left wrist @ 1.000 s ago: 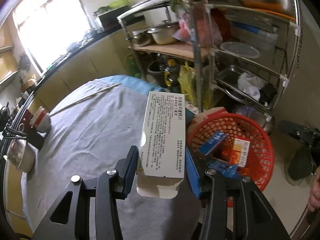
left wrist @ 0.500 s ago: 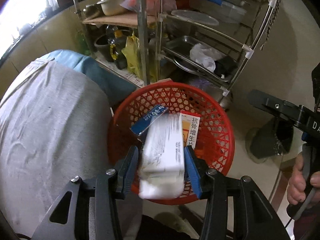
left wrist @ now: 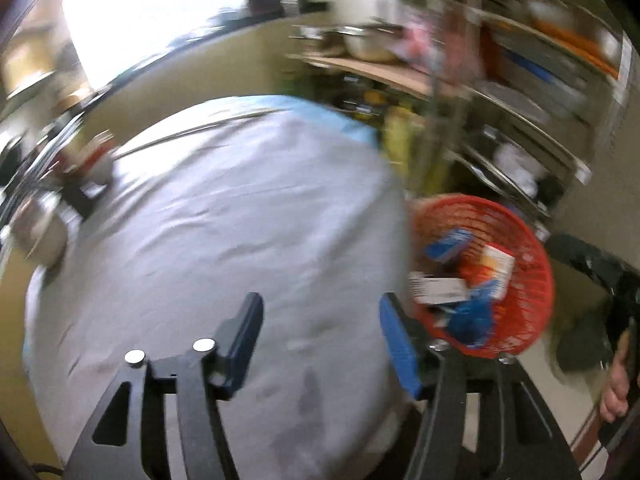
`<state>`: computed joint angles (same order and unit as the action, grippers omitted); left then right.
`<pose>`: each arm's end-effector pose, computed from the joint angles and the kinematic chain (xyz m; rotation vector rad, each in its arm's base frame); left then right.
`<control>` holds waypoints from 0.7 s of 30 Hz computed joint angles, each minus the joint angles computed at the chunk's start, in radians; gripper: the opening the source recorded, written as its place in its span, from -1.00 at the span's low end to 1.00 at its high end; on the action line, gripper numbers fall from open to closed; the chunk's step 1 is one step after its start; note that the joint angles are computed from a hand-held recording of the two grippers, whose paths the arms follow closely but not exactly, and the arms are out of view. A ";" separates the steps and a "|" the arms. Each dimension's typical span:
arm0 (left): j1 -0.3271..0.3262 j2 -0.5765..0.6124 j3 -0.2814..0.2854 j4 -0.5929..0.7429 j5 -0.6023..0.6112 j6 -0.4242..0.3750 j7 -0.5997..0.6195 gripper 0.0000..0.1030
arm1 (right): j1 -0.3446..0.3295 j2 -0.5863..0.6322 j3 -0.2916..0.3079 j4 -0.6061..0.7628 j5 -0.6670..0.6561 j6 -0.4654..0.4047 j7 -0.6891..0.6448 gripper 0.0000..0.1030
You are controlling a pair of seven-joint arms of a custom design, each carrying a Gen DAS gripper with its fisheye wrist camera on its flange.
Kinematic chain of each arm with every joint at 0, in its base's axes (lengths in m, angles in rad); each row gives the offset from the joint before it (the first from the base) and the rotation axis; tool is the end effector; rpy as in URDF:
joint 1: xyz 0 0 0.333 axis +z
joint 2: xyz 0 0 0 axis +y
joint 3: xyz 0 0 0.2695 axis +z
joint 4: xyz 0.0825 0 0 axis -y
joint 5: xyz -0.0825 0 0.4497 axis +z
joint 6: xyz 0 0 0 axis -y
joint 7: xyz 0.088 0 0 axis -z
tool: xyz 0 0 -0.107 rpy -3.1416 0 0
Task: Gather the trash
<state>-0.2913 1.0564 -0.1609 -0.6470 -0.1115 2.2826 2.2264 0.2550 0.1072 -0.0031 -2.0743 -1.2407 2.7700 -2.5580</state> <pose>0.8065 -0.3095 0.3796 -0.8482 2.5849 -0.7589 0.6120 0.1997 0.3378 -0.8305 2.1729 -0.5993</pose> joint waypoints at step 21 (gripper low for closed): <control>0.166 -0.230 0.123 -0.363 0.051 0.343 -0.314 0.35 | 0.182 0.599 0.023 0.878 0.566 -0.216 -0.875 0.18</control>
